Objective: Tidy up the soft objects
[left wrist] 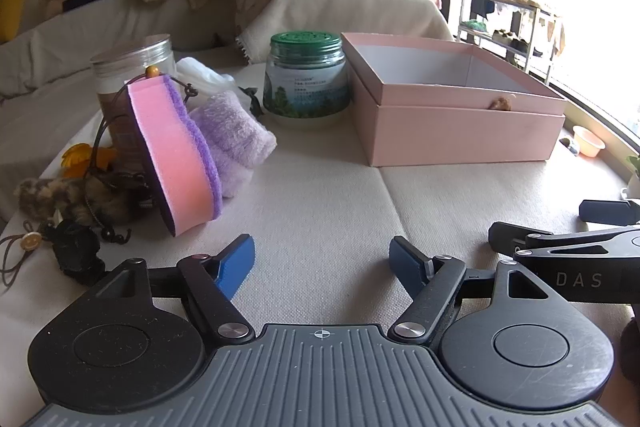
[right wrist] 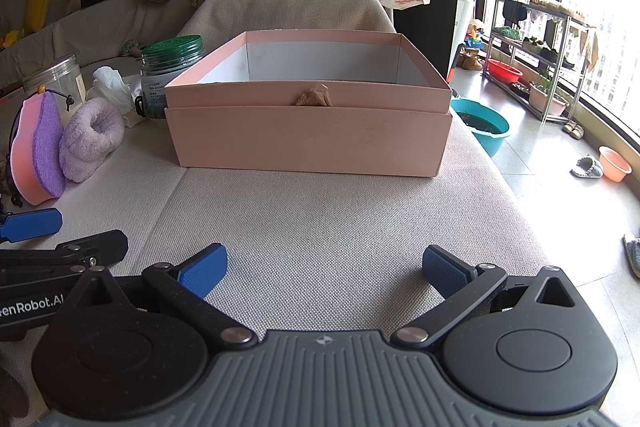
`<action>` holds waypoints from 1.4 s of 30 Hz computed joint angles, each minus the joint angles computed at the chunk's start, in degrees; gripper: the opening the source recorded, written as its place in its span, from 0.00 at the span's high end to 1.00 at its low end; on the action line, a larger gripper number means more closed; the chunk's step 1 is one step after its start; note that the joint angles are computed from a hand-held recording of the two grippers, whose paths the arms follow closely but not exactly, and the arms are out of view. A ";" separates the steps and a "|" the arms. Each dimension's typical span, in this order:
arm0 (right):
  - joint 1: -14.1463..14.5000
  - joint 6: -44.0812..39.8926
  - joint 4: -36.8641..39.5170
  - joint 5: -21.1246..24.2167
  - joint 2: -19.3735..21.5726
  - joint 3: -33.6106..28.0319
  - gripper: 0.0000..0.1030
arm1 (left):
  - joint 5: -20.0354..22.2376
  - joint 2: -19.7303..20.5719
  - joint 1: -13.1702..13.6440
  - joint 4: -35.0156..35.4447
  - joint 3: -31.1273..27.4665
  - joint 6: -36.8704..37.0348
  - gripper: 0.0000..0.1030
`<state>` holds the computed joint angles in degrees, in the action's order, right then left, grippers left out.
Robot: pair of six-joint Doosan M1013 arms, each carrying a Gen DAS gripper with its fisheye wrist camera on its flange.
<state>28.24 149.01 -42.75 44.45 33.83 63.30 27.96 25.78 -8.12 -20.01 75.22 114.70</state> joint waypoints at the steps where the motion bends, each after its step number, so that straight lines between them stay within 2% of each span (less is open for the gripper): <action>1: 0.00 0.00 0.00 0.00 0.00 0.00 0.00 | 0.06 0.05 0.03 -0.09 -0.07 0.05 0.23; 18: 0.23 0.00 0.07 0.25 -0.07 -0.05 0.00 | 0.35 0.21 0.08 -0.23 -0.36 0.22 0.23; 21: -0.02 -3.36 3.69 1.55 0.13 -1.30 0.00 | 1.67 0.42 0.42 -1.76 -1.02 2.29 0.25; 23: -0.65 -8.28 8.88 3.32 0.39 -2.96 0.00 | 3.96 0.61 1.29 -6.63 -1.81 5.66 0.35; 26: -0.56 -9.98 10.36 6.01 0.90 -4.56 0.00 | 5.06 -0.13 3.22 -19.92 -1.25 16.51 0.45; 27: -0.61 -10.48 10.91 6.34 1.03 -4.89 0.00 | 5.13 -0.63 4.14 -26.03 -0.70 21.91 0.45; 29: -0.67 -10.95 11.22 5.79 0.84 -4.49 0.00 | 6.90 -1.08 5.83 -33.01 -0.72 27.74 0.45; 32: -0.76 -12.76 12.77 6.67 0.75 -4.82 0.00 | 7.02 -1.42 8.07 -37.78 -1.23 32.47 0.46; 33: -0.89 -13.59 13.58 7.03 0.84 -5.16 0.00 | 5.61 -1.42 8.65 -36.83 -1.64 31.59 0.46; 34: -0.98 -14.46 14.11 7.19 0.89 -5.36 0.00 | 4.19 -1.10 9.32 -33.24 -2.64 27.71 0.46; 38: -1.14 -17.14 14.88 7.03 1.07 -5.85 0.00 | 4.09 1.51 11.92 -16.58 -7.68 5.29 0.48; 40: -0.85 -21.96 15.32 5.65 1.28 -6.33 0.04 | 6.62 2.84 13.30 -11.63 -10.00 -2.87 0.48; 42: -0.42 -27.81 16.10 2.15 1.20 -6.32 0.08 | 11.85 4.17 14.62 -12.35 -12.32 -5.56 0.48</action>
